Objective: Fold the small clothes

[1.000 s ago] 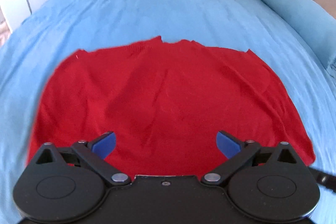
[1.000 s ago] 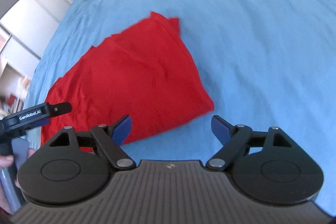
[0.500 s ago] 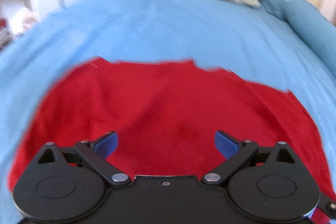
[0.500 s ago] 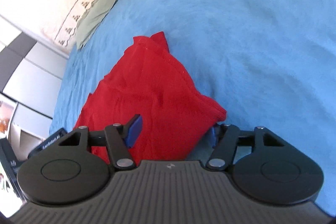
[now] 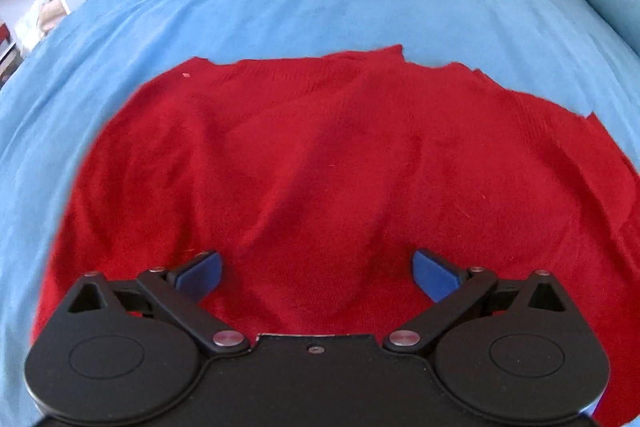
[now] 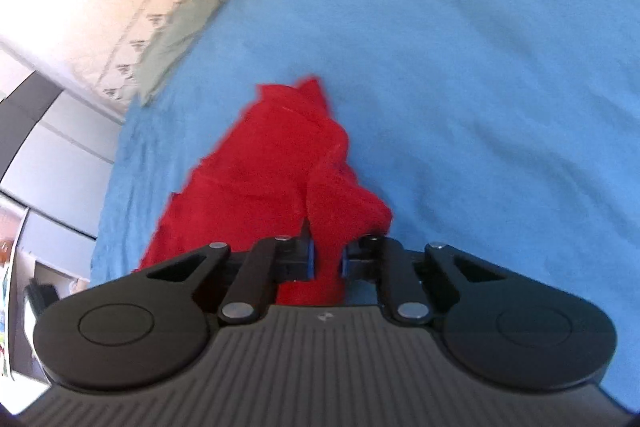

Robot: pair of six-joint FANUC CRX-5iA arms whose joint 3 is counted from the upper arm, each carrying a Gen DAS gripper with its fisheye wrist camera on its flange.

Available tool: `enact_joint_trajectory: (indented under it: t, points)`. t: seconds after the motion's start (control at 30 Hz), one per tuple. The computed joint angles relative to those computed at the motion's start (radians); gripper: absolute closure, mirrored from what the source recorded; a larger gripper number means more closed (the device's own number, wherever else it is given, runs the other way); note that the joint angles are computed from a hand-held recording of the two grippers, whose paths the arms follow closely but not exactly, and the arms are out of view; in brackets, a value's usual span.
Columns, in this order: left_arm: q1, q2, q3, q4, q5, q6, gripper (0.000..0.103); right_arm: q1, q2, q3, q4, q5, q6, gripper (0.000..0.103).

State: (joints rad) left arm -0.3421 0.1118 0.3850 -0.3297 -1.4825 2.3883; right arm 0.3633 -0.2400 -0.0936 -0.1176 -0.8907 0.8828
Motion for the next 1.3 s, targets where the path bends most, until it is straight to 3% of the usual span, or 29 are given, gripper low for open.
enact_joint_trajectory:
  t: [0.13, 0.27, 0.43, 0.57, 0.7, 0.87, 0.9, 0.93, 0.97, 1.03, 1.2, 1.3]
  points:
    - [0.044, -0.098, -0.055, 0.029, 0.007, -0.03, 0.0, 0.059, 0.007, 0.075, -0.051, 0.047, 0.131, 0.078]
    - [0.116, -0.232, -0.132, 0.037, 0.004, -0.066, 0.0, 0.102, 0.082, 0.221, -0.249, 0.024, 0.406, 0.08]
    - [0.142, -0.385, -0.219, -0.073, -0.131, -0.053, 0.0, 0.185, 0.204, 0.373, -0.468, -0.077, 0.682, 0.082]
    - [0.243, -0.53, -0.367, -0.007, -0.132, -0.025, 0.0, 0.246, 0.287, 0.414, -0.591, -0.206, 0.81, 0.083]
    - [0.276, -0.607, -0.444, 0.017, -0.133, 0.003, 0.0, 0.373, 0.321, 0.367, -0.46, -0.218, 0.802, 0.083]
    - [0.301, -0.645, -0.476, 0.039, -0.118, -0.018, 0.0, 0.379, 0.356, 0.387, -0.436, -0.243, 0.779, 0.078]
    - [0.34, -0.655, -0.49, 0.06, -0.098, -0.052, 0.0, 0.376, 0.365, 0.404, -0.442, -0.265, 0.793, 0.077]
    - [0.367, -0.664, -0.5, 0.079, -0.083, -0.075, 0.0, 0.375, 0.366, 0.411, -0.445, -0.278, 0.803, 0.069]
    - [0.374, -0.669, -0.501, 0.09, -0.074, -0.084, 0.0, 0.368, 0.371, 0.427, -0.462, -0.302, 0.821, 0.049]
    - [0.416, -0.69, -0.517, 0.134, -0.04, -0.127, 0.0, 0.357, 0.359, 0.433, -0.479, -0.315, 0.857, 0.032]
    - [0.468, -0.687, -0.51, 0.239, 0.054, -0.231, 0.0, 0.345, 0.291, 0.407, -0.4, -0.262, 0.836, 0.031]
    - [0.521, -0.67, -0.539, 0.36, 0.122, -0.322, 0.0, 0.393, 0.245, 0.347, -0.182, -0.181, 0.703, 0.029]
